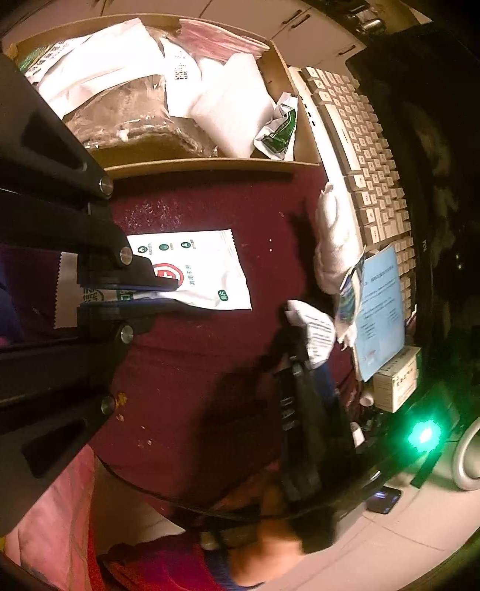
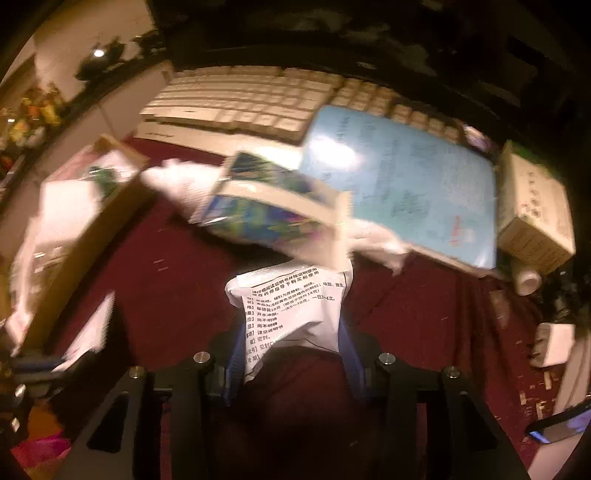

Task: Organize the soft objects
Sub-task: 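Close the right tool on the white printed instruction sachet, then lift both sachets and carry them over the cardboard box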

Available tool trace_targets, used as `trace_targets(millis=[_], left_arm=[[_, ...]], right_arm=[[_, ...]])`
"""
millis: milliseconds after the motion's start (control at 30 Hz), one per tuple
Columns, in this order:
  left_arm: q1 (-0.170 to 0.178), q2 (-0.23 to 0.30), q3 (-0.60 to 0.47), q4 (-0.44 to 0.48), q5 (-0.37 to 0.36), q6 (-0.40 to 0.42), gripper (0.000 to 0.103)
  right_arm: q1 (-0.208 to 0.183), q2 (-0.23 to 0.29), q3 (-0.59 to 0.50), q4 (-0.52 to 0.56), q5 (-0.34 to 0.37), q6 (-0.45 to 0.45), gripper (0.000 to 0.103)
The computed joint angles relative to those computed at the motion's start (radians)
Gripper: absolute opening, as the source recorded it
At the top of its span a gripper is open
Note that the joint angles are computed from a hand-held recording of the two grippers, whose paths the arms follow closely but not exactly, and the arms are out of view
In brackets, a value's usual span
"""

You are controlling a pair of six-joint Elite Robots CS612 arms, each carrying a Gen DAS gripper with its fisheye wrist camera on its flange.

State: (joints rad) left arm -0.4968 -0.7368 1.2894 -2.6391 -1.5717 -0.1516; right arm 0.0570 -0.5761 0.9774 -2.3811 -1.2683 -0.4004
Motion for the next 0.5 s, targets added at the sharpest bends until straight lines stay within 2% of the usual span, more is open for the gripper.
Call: trace_targets(millis=[233, 500], left_arm=[[0.007, -0.016, 0.030, -0.061, -0.042, -0.043, 0.004], [0.016, -0.046, 0.078, -0.136, -0.057, -0.087, 0.004]], right_arm=[[0.005, -0.034, 0.059, -0.050, 0.040, -0.041, 0.050], [0.014, -0.040, 0.067, -0.076, 0.058, -0.041, 0.050]])
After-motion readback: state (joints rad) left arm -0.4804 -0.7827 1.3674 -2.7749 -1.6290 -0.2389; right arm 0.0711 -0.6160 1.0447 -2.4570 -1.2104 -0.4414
